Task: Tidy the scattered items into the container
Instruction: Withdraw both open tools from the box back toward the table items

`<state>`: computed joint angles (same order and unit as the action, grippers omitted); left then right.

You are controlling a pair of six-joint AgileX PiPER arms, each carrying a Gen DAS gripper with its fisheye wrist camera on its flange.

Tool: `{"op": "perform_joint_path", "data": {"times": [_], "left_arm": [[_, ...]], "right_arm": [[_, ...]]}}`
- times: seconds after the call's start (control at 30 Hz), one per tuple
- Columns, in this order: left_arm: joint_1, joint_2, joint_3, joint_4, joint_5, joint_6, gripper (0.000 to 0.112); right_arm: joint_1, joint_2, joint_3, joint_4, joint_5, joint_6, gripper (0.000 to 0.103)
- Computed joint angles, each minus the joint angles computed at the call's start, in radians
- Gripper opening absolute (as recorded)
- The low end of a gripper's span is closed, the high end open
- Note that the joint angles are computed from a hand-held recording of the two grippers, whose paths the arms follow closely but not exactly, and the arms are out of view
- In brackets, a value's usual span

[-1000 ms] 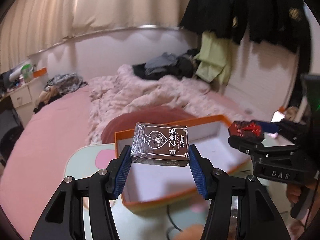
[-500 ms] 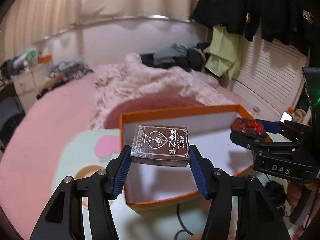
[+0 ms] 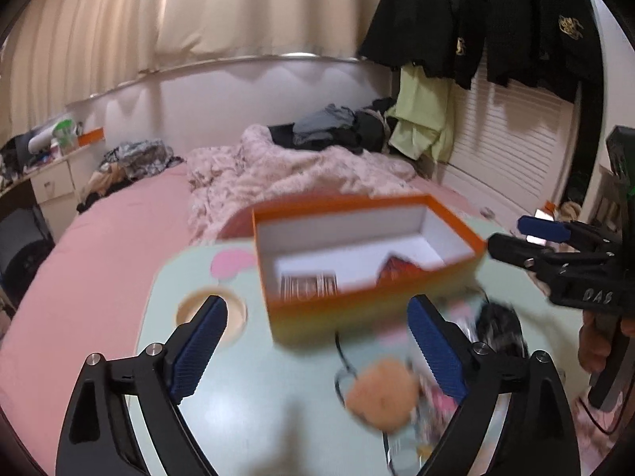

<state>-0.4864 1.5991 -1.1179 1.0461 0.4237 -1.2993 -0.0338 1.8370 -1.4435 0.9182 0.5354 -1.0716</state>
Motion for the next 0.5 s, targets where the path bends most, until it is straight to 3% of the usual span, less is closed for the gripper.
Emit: {"op": "perform_joint_path", "data": {"times": [0.07,0.17,0.3,0.37,0.43,0.5], "left_arm": [[-0.005,-0.036,0.083,0.006,-0.043,-0.063,0.092],[-0.013,-0.056,0.167,0.023,-0.093,-0.13,0.092],[-0.053,-0.069,0.267,0.193,-0.087,-0.344,0.092],[-0.046,-0.043,0.271,0.148,-0.094,-0.321,0.093],[-0.057,0.006,0.242,0.091,-0.045,-0.27,0.094],[-0.109,0.051,0.214,0.139,0.053,-0.299,0.098]], "right_arm": [[-0.04,-0.048,0.119,0.096,-0.005,-0.1,0.082],[-0.075,-0.07,0.2,0.094,0.003,-0.151,0.082],[-0.099,-0.098,0.309,0.108,-0.073,-0.222,0.082],[-0.113,-0.096,0.347,0.146,-0.094,-0.262,0.082],[-0.117,-0.082,0.376,0.163,-0.123,-0.264,0.082],[-0.102,-0.065,0.392,0.141,-0.168,-0.244,0.086]]}}
